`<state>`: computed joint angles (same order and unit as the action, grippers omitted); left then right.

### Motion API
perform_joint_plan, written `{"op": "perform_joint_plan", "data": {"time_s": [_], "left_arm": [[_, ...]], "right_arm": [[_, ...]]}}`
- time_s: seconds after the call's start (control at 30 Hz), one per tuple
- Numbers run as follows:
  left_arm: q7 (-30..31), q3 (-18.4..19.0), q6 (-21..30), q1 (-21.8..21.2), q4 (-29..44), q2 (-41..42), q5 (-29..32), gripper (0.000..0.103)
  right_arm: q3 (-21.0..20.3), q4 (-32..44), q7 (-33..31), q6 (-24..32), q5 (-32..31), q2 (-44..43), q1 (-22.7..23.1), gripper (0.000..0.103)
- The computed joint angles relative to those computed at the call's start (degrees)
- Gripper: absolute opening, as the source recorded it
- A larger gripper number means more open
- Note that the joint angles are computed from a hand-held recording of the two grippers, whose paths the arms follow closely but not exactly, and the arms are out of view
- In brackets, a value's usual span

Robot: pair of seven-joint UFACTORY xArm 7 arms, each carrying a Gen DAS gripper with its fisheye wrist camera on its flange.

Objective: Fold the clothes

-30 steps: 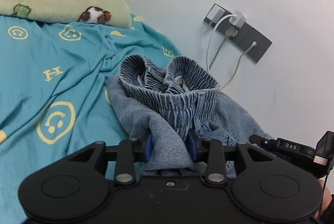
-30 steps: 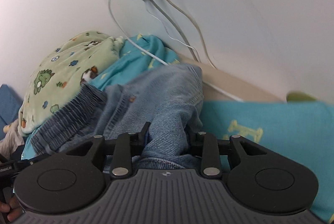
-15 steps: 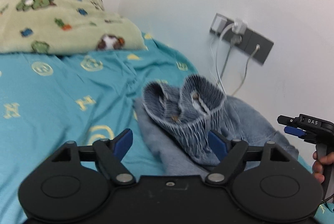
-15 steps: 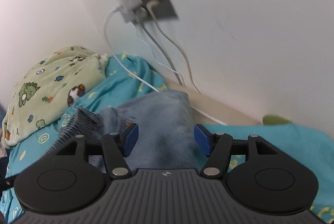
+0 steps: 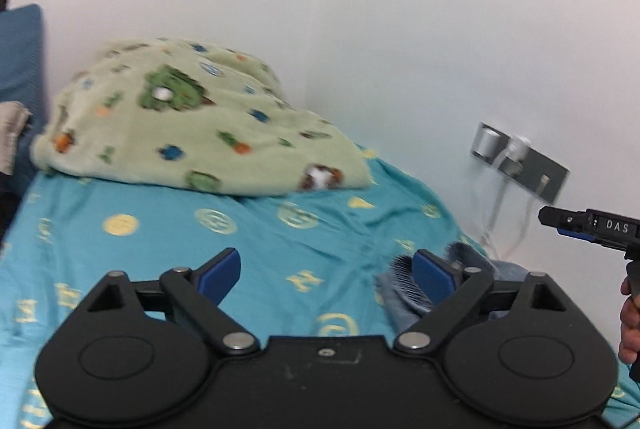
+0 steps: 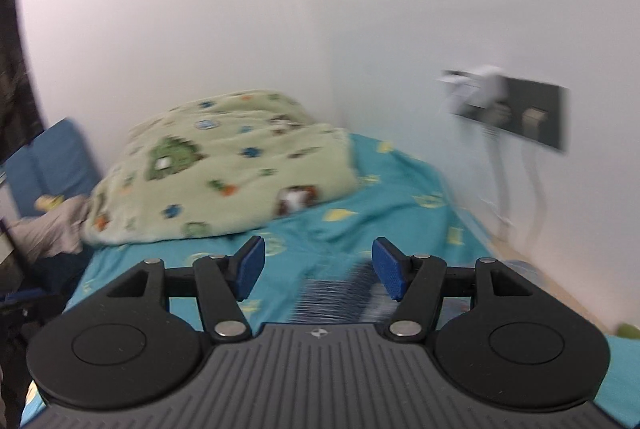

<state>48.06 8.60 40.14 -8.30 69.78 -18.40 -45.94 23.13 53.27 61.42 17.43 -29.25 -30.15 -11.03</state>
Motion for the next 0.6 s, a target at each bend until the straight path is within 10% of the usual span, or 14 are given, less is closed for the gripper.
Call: {"op": "perform_joint_plan", "data": {"time_s": [0.4,0.6], "left_arm": [[5.9,6.1,-1.8,8.3,5.9,4.5,-1.5,0.102],[11.9,5.7,-8.2,10.7,1.7,4.8,-4.4,0.102]], "right_arm": [[15.5,24.8,13.7,3.3,-21.3,23.6,-0.4,0.063],[16.4,31.0,20.3,8.2,-34.7,32.8,6.2,0.064]]}}
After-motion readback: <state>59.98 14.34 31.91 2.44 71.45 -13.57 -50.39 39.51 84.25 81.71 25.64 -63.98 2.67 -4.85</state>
